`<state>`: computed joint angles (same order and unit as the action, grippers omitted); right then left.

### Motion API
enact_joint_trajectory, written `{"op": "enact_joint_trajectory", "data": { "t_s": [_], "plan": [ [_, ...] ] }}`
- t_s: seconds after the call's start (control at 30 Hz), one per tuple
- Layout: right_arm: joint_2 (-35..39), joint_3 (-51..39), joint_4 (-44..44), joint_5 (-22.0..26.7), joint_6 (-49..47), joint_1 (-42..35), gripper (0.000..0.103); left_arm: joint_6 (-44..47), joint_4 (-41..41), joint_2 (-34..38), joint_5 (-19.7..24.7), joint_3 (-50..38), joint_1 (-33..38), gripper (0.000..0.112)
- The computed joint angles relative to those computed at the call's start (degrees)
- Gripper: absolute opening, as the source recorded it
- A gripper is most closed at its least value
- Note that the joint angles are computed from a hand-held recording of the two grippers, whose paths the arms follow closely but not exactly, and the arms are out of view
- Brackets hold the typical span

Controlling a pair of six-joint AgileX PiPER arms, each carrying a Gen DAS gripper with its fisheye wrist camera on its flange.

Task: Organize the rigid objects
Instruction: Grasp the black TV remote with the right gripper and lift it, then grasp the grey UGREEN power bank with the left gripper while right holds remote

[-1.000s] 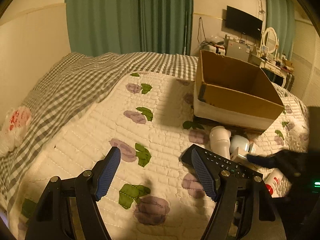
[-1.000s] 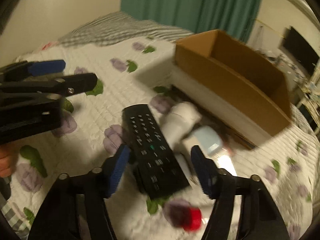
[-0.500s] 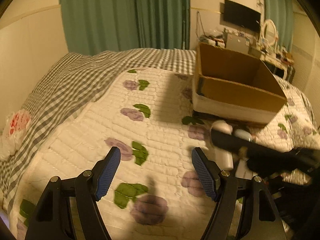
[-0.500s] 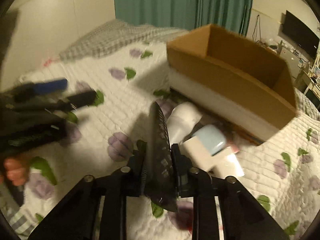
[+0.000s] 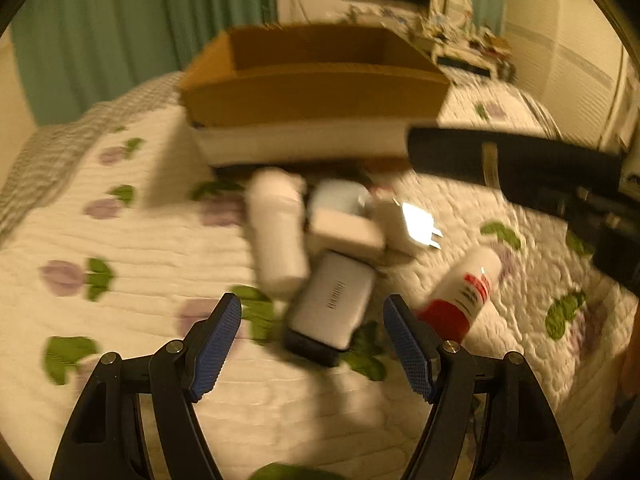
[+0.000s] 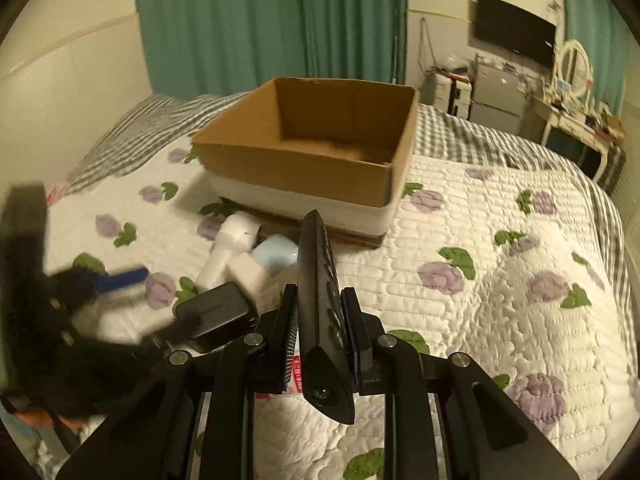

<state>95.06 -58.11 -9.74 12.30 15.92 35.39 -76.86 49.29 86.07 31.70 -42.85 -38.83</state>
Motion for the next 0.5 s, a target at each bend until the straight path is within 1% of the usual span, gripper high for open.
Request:
{"op": "enact_joint_trajectory", "data": {
  "t_s": [0.1,0.13,0.17,0.2,0.23,0.27,0.3,0.37,0.47,0.5],
  "plan": [
    [0.17,0.85,6.17,-1.16,-6.06,-1.11,0.02,6.16,-4.87,4.69,-3.71,-1.92,2.48,0.076],
    [0.27,1.27,6.2,-1.68,-6.15,-1.18,0.02,7.54,-5.94,5.57,-4.62,-2.23,3.11,0.074],
    [0.55,1.13,6.32,-1.71,-6.27,-1.16,0.02,8.11,-6.46,6.46,-4.64,-2.66,3.26,0.073],
    [0.83,1.03,7.07,-1.8,-6.99,-1.13,0.02,8.67,-6.7,6.79,-4.9,-2.72,3.33,0.068],
    [0.93,1.11,8.22,-2.01,-8.19,-1.29,0.02,6.93,-5.17,6.72,-4.19,-2.65,2.63,0.053],
    [0.93,1.24,8.37,-2.16,-8.34,-1.37,0.02,4.96,-3.45,6.56,-3.06,-2.58,2.01,0.048],
    [0.78,1.64,8.2,-2.55,-8.27,-1.48,0.02,5.28,-3.76,5.89,-4.13,-1.93,2.29,0.048],
    [0.51,1.8,6.97,-2.66,-7.03,-1.31,0.02,5.14,-3.83,5.17,-4.55,-1.17,2.3,0.047],
    [-0.73,2.5,-0.73,-2.84,0.62,-0.24,0.019,0.2,0.0,1.8,-2.05,0.86,-0.39,0.045],
    [-1.31,2.8,-3.19,-2.84,3.11,0.1,0.018,-2.95,2.38,-0.21,-1.0,1.96,-2.06,0.045]
  ]
}}
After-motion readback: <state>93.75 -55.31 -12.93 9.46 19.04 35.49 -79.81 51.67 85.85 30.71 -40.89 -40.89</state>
